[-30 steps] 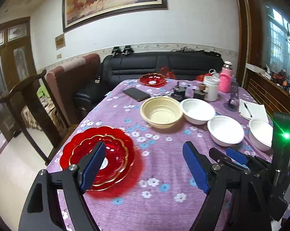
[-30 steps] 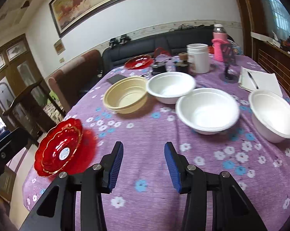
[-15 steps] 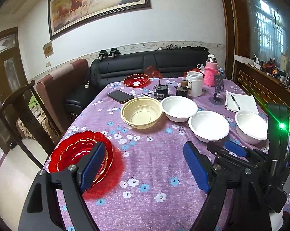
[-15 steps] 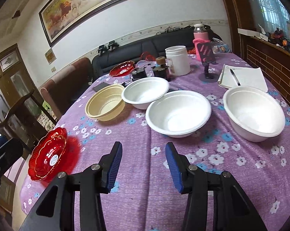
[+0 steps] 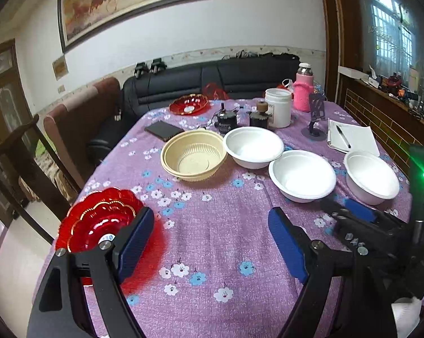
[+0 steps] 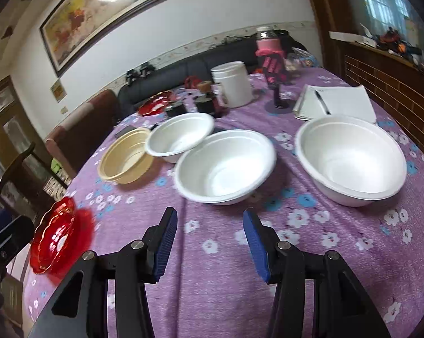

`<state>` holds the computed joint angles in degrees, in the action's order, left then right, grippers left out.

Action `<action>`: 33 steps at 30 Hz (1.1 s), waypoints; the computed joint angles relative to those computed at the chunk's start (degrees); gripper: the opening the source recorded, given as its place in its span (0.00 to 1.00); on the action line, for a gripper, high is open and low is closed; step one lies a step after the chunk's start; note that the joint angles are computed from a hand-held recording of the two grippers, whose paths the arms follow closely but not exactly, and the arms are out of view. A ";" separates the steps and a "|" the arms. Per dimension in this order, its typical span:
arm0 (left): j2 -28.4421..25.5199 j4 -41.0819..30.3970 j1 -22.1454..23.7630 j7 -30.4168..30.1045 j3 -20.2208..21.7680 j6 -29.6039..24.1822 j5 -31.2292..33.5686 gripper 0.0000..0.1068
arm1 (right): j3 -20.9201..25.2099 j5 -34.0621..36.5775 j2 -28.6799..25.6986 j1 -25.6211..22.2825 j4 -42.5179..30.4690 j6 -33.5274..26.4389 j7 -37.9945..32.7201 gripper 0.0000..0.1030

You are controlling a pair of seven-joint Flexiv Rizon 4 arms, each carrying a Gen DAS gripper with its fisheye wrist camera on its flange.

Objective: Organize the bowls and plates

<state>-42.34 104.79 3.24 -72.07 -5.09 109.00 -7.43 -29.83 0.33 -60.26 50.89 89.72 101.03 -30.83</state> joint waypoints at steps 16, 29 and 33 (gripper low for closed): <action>-5.15 -8.09 -3.75 -0.49 4.10 -9.59 -4.81 0.77 | -19.90 -6.66 -3.17 12.35 3.54 -12.68 11.52 0.51; -7.65 -12.03 -7.95 -1.21 8.23 -13.41 -5.23 0.77 | -24.53 -12.78 -3.94 15.05 5.59 -11.94 14.77 0.56; -7.97 -12.53 -8.62 -1.59 8.90 -13.83 -5.05 0.77 | -23.88 -12.58 -3.89 14.40 5.35 -11.43 14.55 0.56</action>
